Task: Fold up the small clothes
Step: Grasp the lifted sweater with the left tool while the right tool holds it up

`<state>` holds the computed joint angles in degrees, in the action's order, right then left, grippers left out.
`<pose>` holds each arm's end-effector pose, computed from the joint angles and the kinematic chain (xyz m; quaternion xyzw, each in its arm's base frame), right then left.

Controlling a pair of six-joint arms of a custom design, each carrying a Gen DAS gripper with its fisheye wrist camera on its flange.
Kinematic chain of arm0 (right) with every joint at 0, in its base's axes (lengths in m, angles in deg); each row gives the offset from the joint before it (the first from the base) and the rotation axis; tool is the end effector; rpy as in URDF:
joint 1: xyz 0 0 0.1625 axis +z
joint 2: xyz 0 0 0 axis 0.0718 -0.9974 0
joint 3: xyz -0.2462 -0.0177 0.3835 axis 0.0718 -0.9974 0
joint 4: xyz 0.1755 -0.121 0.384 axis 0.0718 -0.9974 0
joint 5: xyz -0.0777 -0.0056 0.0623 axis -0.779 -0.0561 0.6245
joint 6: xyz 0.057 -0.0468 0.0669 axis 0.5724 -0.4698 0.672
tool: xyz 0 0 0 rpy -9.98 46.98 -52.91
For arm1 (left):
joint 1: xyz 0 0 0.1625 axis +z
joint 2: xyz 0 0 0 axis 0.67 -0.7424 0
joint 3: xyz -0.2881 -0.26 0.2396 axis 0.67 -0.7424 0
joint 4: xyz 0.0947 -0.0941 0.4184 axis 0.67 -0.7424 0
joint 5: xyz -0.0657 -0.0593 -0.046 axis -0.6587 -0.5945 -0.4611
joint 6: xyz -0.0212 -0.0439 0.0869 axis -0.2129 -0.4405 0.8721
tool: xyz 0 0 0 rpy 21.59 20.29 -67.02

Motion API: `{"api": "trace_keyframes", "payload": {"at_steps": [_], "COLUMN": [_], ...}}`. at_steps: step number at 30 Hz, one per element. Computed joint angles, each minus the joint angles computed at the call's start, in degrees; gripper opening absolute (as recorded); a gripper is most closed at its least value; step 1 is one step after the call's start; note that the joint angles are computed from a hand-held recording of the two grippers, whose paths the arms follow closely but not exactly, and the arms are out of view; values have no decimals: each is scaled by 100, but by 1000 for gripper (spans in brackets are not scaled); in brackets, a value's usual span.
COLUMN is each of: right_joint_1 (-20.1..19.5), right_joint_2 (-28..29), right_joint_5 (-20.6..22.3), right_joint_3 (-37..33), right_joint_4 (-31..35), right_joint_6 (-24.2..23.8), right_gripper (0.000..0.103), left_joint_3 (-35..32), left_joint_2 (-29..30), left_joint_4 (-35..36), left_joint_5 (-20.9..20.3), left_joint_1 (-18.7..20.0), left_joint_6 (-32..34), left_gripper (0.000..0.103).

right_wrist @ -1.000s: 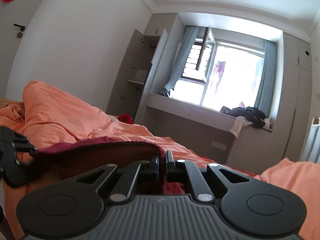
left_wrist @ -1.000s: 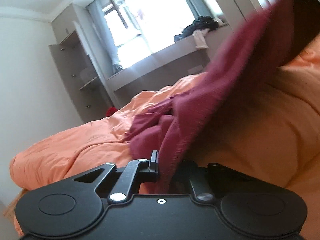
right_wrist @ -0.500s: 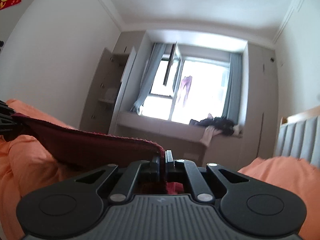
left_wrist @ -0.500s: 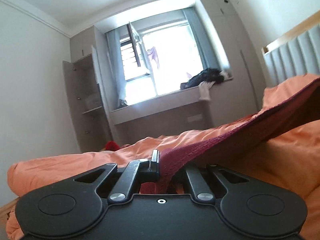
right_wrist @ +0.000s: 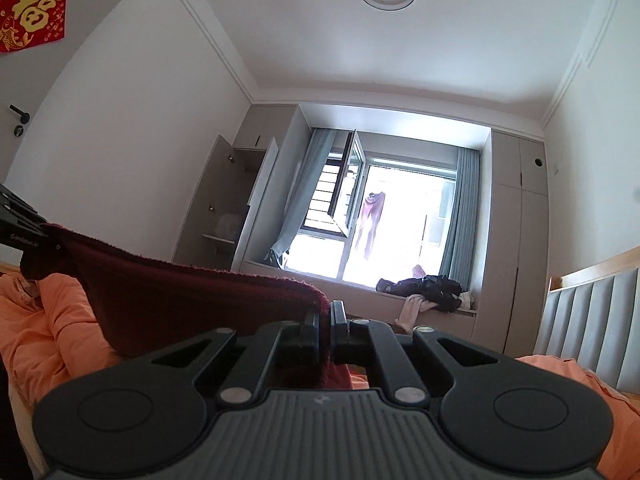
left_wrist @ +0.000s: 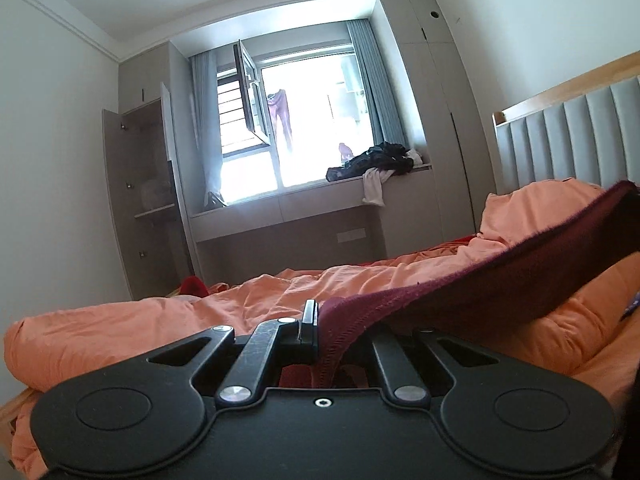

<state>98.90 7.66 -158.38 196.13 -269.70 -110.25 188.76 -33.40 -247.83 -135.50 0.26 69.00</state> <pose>0.1964 -0.3273 0.2125 0.3217 -0.5218 0.6978 0.3705 -0.2353 -0.4697 0.2543 0.4661 0.6768 -0.5229 0.2264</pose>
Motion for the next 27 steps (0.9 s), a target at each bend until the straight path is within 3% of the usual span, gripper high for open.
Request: {"api": "trace_keyframes", "payload": {"at_steps": [7, 14, 20, 23, 27], "right_joint_1": [-543, -876, -1136, -1252, -1358], "right_joint_2": [-430, -172, 413, 584, 822], "right_joint_5": [630, 776, 642, 509, 276], "right_joint_3": [-1078, -2624, -3783, -4220, -4695], "right_joint_4": [1523, 3057, 3770, 4245, 4801], "right_joint_6": [-193, -190, -111, 77, -36], "right_gripper": [5, 5, 5, 5, 5], "left_joint_3": [-1460, -3235, -4398, -4931, -5633], "left_joint_2": [769, 1860, 2742, 3080, 3494], "left_joint_4": [669, 1395, 1465, 1821, 2367], "left_joint_5": [-93, -6, 92, 150, 254], "left_joint_1": [362, 838, 1147, 1268, 1447], "left_joint_6": [-393, -537, -499, -461, -549], "left_gripper": [6, 6, 7, 7, 8]}}
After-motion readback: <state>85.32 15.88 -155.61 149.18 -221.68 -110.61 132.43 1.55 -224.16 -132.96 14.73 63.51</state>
